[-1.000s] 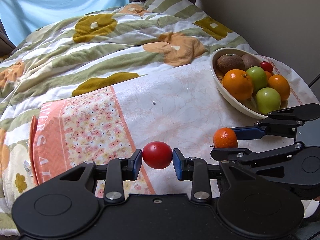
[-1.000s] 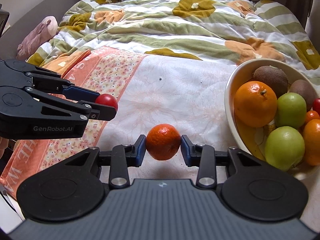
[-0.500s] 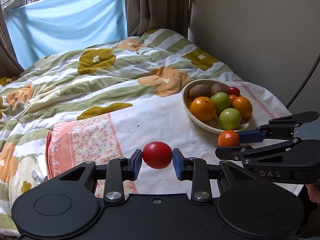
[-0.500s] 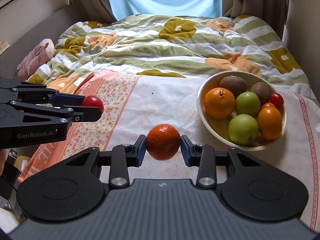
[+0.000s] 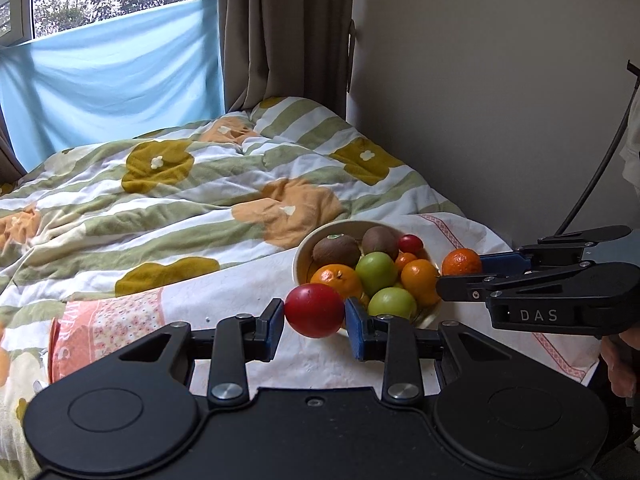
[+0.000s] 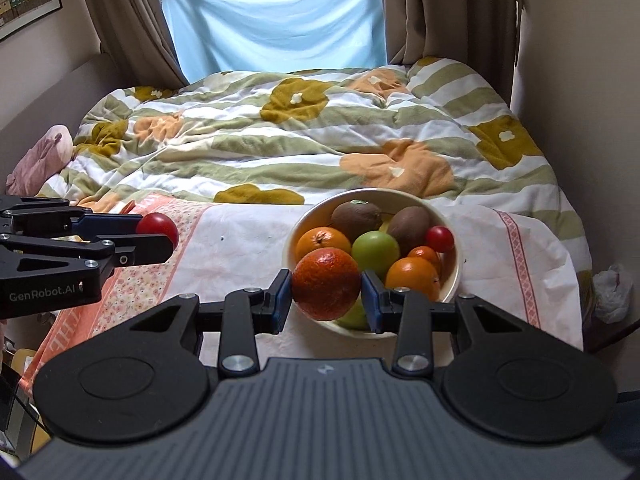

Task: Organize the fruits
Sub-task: 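Carry the tomato and mandarin into the bowl and open both grippers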

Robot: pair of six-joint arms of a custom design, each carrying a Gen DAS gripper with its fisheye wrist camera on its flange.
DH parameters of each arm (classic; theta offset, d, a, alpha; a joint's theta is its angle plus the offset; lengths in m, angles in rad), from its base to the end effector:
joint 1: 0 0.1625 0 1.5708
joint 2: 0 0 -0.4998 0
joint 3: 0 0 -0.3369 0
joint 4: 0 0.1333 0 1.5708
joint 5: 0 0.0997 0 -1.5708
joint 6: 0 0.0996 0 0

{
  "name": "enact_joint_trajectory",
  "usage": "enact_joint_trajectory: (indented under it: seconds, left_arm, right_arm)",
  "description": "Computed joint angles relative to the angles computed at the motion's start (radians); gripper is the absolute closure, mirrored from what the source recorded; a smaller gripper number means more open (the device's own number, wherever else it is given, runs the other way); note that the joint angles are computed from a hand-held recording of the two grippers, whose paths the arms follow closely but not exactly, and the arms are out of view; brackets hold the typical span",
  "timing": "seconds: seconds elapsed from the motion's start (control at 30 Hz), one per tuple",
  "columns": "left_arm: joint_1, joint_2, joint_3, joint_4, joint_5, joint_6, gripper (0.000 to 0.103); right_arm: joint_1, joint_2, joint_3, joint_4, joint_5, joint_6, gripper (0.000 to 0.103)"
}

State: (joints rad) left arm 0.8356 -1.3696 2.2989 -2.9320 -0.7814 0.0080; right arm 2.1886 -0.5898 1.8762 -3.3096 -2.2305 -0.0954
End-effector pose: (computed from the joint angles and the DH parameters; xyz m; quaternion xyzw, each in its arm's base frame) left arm -0.1313 -0.4494 0.3603 0.2506 0.8700 -0.3184 0.2807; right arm 0.4261 -0.4749 0.0899 0.2538 -0.8893 0.2865 0.2502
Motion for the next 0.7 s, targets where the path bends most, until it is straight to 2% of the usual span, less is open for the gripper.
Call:
enact_joint_trajectory:
  seconds: [0.37, 0.7]
  left_arm:
    - [0.079, 0.270, -0.168, -0.105, -0.013, 0.056, 0.066]
    - [0.145, 0.453, -0.322, -0.077, -0.027, 0.130, 0.066]
  right_arm:
    - [-0.143, -0.027, -0.094, 0.089, 0.082, -0.132, 0.051]
    - [-0.251, -0.017, -0.176, 0.183, 0.154, -0.191, 0.051]
